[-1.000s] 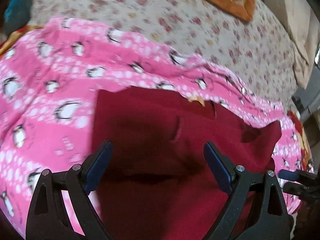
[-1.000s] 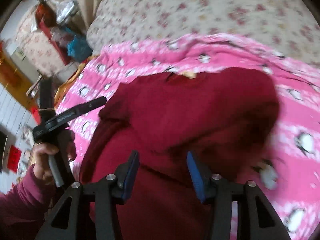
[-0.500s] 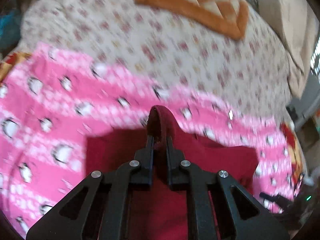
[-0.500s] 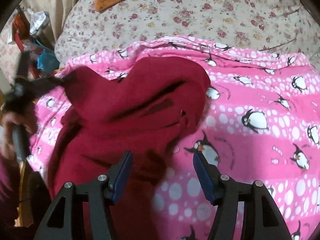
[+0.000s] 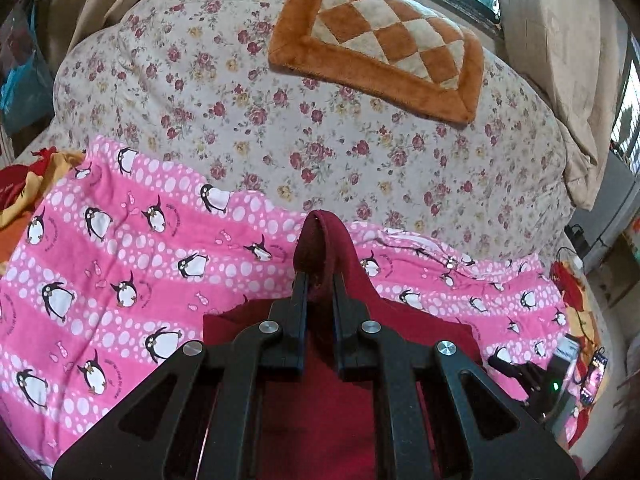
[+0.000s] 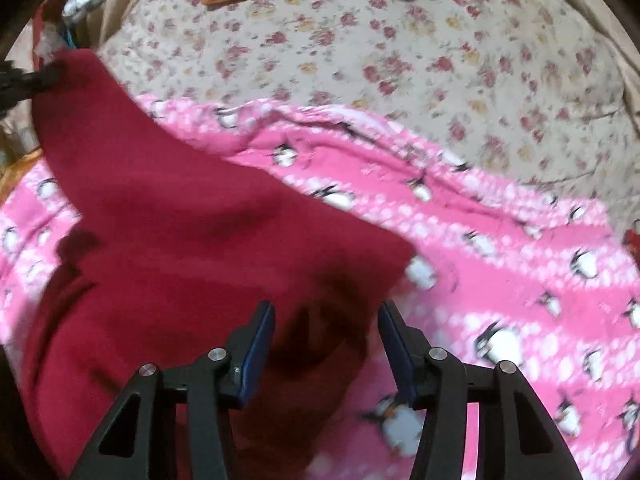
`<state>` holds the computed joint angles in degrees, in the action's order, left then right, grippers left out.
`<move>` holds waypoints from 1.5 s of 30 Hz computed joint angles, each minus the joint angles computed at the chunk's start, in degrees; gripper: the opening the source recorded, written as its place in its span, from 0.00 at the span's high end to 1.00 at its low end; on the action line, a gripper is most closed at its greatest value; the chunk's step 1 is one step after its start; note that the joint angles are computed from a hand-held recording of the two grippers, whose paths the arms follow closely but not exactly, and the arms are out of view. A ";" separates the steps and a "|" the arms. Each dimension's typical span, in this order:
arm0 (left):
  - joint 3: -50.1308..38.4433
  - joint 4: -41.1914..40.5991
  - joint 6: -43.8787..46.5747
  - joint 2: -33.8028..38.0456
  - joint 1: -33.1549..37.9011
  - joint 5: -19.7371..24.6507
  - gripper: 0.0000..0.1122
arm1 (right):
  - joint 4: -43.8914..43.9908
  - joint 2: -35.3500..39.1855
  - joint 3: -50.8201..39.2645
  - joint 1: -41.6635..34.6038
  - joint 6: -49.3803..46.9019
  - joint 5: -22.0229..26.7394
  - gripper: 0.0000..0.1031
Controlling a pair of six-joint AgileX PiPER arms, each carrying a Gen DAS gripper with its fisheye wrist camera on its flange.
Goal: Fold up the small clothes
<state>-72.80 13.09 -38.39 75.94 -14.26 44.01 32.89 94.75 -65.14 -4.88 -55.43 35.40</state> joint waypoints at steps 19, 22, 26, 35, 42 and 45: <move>14.98 4.06 -8.15 1.92 -0.99 -7.51 0.92 | 1.53 -2.95 1.29 -9.43 -5.86 7.25 0.89; 21.96 1.67 -7.96 4.17 1.33 -11.46 0.92 | -1.58 -1.50 2.18 -11.31 -6.33 11.63 0.89; 27.25 -6.49 -1.27 3.13 4.67 -17.04 0.92 | 2.31 -1.22 -0.82 -17.21 -7.48 19.35 0.84; 23.59 0.86 -8.03 4.23 1.77 -14.46 0.92 | 5.48 17.03 -20.69 -11.05 14.44 26.57 0.24; 27.10 4.27 -10.12 2.79 0.82 -16.01 0.91 | 3.32 13.66 -18.46 -5.63 10.94 15.83 0.83; 27.71 12.54 -18.69 6.49 -1.85 -16.84 0.89 | -7.10 11.98 -14.14 -0.75 14.57 2.59 0.83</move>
<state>-45.09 25.63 -57.07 82.43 -16.11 27.17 25.79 106.74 -79.28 -5.63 -40.86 37.99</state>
